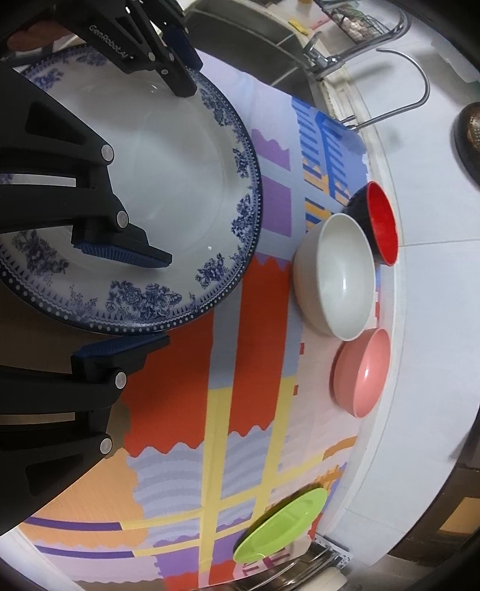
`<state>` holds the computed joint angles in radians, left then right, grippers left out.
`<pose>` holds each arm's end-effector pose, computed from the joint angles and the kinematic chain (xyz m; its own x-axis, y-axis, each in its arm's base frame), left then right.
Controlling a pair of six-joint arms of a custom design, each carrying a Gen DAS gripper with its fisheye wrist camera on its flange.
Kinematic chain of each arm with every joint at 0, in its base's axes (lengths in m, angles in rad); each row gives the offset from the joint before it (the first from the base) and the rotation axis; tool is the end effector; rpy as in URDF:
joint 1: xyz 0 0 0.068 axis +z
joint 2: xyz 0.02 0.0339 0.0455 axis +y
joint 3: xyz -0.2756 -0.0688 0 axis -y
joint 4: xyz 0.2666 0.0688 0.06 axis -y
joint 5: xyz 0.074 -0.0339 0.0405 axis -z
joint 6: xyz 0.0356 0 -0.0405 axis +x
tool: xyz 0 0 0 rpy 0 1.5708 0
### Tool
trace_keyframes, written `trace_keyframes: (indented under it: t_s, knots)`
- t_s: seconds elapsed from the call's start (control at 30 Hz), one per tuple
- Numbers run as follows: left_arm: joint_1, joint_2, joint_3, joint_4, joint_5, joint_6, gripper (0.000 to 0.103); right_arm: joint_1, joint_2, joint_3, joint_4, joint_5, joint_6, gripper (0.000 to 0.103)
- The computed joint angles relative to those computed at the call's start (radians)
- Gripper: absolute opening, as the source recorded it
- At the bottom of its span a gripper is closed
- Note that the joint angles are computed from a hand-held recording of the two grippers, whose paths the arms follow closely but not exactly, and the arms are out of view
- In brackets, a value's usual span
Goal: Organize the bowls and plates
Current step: 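Lower the stacked plates onto the mat in front of the bowls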
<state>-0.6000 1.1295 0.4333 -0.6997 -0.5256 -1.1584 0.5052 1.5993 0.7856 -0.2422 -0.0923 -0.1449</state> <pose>0.1451 -0.0776 0.1346 -0.7072 -0.4764 -0.5224 -0.5777 0.8153 0.0386 0.2683 0.1522 0.1412 -0.6783 -0.5395 -0.4989 -0.6261 0.7797 0.0083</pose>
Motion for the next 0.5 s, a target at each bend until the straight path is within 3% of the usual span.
trace_keyframes:
  t_s: [0.5]
  knots:
    - [0.033, 0.063, -0.006, 0.044, 0.059, -0.006, 0.038, -0.001, 0.073, 0.035, -0.034, -0.016, -0.031, 0.040]
